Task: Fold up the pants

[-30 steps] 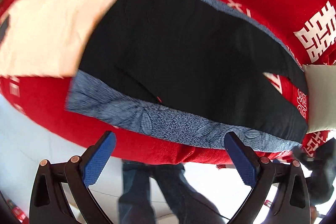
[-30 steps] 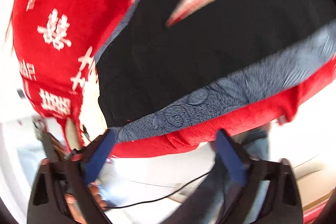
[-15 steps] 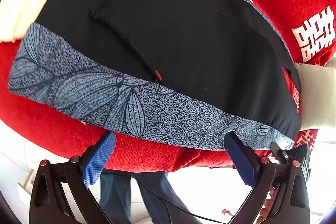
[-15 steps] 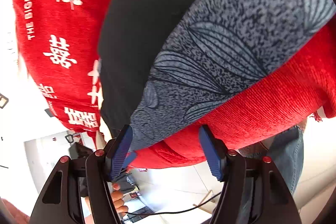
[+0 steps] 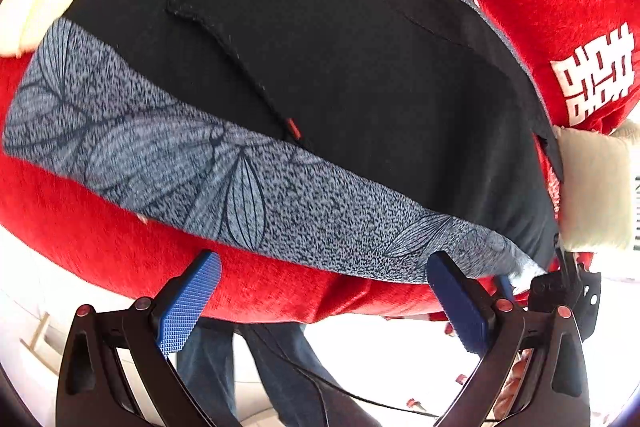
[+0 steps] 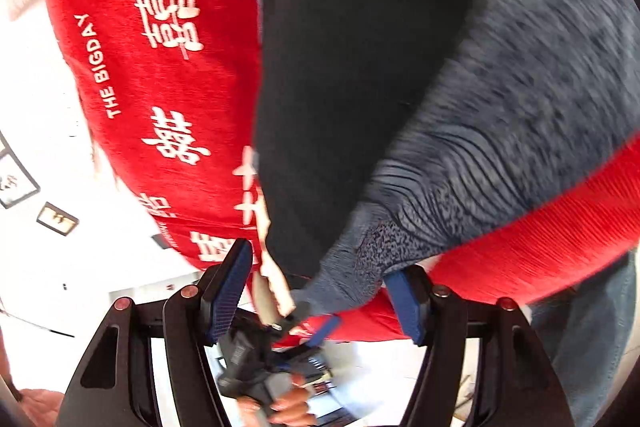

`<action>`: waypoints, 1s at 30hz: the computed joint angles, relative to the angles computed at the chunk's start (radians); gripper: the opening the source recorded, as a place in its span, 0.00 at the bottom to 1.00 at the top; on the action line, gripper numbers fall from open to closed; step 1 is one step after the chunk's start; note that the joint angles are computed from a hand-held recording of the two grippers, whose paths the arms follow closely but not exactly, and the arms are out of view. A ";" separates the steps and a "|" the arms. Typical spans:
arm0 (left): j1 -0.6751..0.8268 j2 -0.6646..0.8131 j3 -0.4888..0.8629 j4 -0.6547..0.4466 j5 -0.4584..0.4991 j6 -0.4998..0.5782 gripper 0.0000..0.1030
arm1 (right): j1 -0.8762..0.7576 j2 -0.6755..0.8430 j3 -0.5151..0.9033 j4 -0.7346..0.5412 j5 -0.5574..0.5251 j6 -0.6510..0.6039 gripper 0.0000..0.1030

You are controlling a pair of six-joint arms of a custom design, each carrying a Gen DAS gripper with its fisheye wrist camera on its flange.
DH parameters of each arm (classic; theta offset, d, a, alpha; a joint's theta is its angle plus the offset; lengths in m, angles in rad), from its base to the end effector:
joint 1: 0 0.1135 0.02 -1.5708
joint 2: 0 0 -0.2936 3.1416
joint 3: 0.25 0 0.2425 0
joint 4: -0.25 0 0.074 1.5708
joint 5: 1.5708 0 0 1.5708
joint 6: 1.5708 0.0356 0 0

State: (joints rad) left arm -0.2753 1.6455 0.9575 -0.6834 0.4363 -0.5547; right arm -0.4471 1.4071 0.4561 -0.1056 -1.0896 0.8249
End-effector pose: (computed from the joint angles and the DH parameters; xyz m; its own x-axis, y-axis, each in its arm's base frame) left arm 0.2678 -0.0913 0.1993 -0.9740 -0.2209 0.0498 -0.2189 0.8624 -0.4564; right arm 0.1958 -0.0589 0.1680 -0.6746 0.7005 0.2331 0.4457 0.1346 0.8850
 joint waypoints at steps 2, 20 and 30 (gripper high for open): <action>-0.003 -0.008 -0.011 0.022 0.023 -0.036 1.00 | -0.003 0.008 0.056 -0.053 -0.029 -0.003 0.26; 0.109 0.061 0.059 0.129 0.006 -0.194 0.37 | -0.049 0.076 0.200 -0.406 -0.060 -0.243 0.37; 0.108 0.078 0.353 -0.173 -0.025 -0.056 0.25 | -0.127 0.062 0.407 -0.616 -0.008 -0.268 0.07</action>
